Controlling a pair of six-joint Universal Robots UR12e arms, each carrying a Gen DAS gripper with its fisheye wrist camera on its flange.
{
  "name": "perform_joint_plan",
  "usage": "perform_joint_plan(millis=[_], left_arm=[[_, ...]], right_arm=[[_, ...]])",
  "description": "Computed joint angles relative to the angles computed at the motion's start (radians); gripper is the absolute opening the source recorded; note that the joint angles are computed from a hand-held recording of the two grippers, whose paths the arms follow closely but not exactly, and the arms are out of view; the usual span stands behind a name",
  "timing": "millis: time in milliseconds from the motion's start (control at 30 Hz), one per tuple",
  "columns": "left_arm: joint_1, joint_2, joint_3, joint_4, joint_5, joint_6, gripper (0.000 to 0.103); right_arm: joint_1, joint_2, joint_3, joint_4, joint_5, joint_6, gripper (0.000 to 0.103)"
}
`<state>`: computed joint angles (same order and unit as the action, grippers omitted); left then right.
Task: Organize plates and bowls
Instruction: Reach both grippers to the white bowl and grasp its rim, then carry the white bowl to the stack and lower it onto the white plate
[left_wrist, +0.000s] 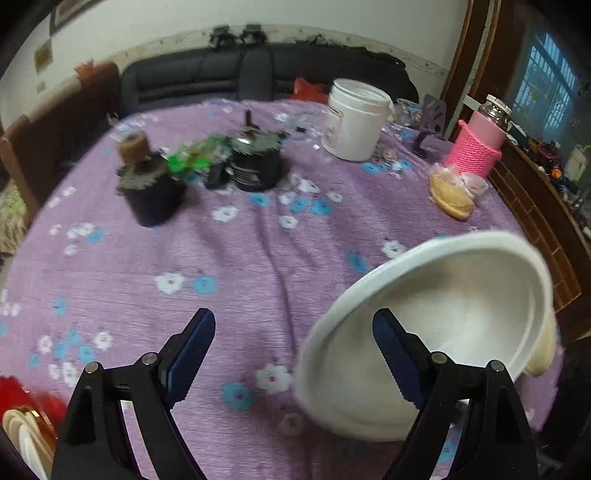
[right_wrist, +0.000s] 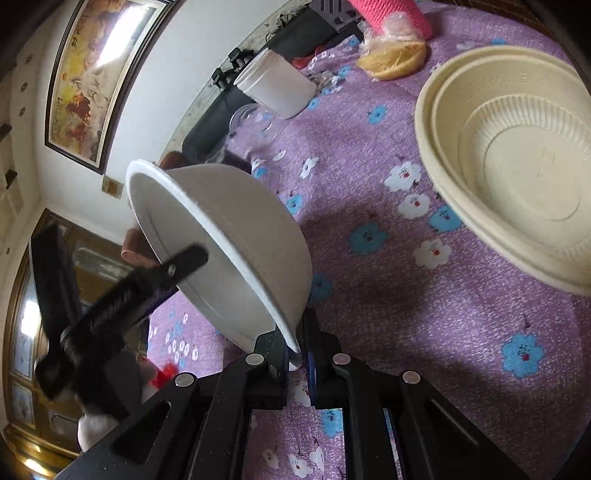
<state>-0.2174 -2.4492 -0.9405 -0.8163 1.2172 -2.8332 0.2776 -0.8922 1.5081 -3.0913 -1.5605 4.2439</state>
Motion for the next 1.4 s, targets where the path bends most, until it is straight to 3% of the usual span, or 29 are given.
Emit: perform_joint_plan(millis=[67,167,200,333,467,733,900,1200,1400], left_arm=[[0.001,0.002,0.006,-0.045,-0.019,0.004,0.080],[-0.007,0.019,-0.015,-0.073,0.034,0.035,0.030],[-0.007,0.027,-0.025,-0.086,0.041,0.044,0.025],[0.003,0.086,-0.135,0.021,0.067,0.049,0.025],[0.029,0.155,-0.242,0.097,0.046,0.055,0.025],[0.073,0.261,-0.432,0.291,0.058,0.064,0.025],[0.091,0.305,-0.521,0.367,0.051,0.086,0.025],[0.145,0.355,-0.593,0.426,-0.044,0.026,0.035],[0.197,0.364,-0.601,0.441,-0.056,-0.053,0.036]], right_arm=[[-0.004,0.005,-0.001,-0.010,0.021,0.014,0.008],[-0.008,0.009,-0.002,-0.020,0.036,0.020,0.008],[-0.010,0.011,-0.001,-0.032,0.049,0.019,0.008],[-0.008,0.018,-0.009,-0.051,0.068,-0.009,0.010],[-0.004,0.031,-0.019,-0.106,0.090,-0.046,0.011],[0.046,0.058,-0.082,-0.087,0.075,-0.187,0.014],[0.085,0.051,-0.089,-0.036,-0.005,-0.209,0.014],[0.145,0.029,-0.116,0.049,-0.109,-0.264,0.016],[0.171,0.070,-0.229,0.123,-0.093,-0.347,0.016]])
